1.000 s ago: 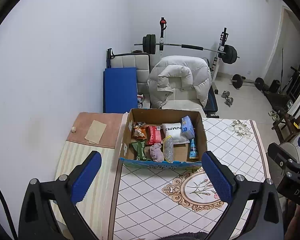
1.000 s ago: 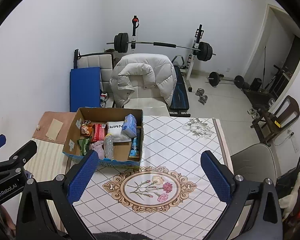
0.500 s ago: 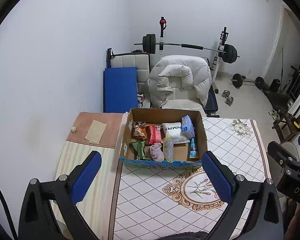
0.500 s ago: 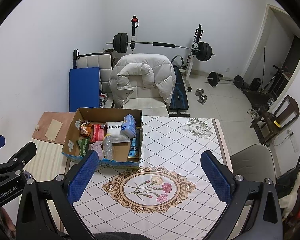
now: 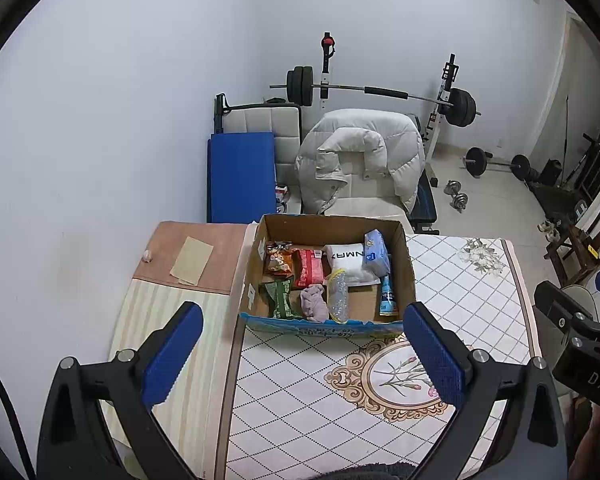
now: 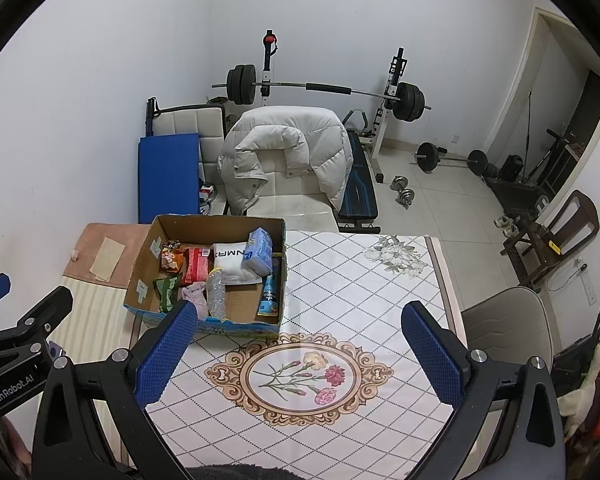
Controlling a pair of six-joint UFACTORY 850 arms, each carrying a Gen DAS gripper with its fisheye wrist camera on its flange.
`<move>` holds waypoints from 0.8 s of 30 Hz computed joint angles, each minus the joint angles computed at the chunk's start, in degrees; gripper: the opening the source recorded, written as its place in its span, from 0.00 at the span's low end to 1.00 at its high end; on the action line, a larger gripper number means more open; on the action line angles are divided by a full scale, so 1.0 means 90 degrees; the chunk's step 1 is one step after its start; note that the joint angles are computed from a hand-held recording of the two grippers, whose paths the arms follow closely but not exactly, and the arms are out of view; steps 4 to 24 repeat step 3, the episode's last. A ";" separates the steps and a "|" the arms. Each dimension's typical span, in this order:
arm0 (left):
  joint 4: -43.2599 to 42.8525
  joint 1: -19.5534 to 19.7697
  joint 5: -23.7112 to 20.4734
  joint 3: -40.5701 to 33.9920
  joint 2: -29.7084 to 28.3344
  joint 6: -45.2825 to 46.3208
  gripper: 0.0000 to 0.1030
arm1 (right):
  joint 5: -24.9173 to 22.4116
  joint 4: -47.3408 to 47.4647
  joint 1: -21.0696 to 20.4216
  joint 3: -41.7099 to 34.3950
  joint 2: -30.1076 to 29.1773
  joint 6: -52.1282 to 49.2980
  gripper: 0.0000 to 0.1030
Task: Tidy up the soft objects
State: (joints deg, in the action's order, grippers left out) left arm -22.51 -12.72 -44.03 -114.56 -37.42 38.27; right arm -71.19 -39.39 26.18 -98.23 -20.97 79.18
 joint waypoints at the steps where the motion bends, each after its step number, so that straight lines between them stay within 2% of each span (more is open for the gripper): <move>1: -0.0007 0.0005 0.0014 0.0002 -0.0013 0.0017 1.00 | -0.0002 0.0010 -0.0004 -0.0027 -0.0021 0.0000 1.00; 24: -0.0055 0.0025 -0.0050 -0.0029 -0.0032 0.0047 1.00 | 0.0012 0.0022 -0.0011 -0.0012 -0.0012 -0.0011 1.00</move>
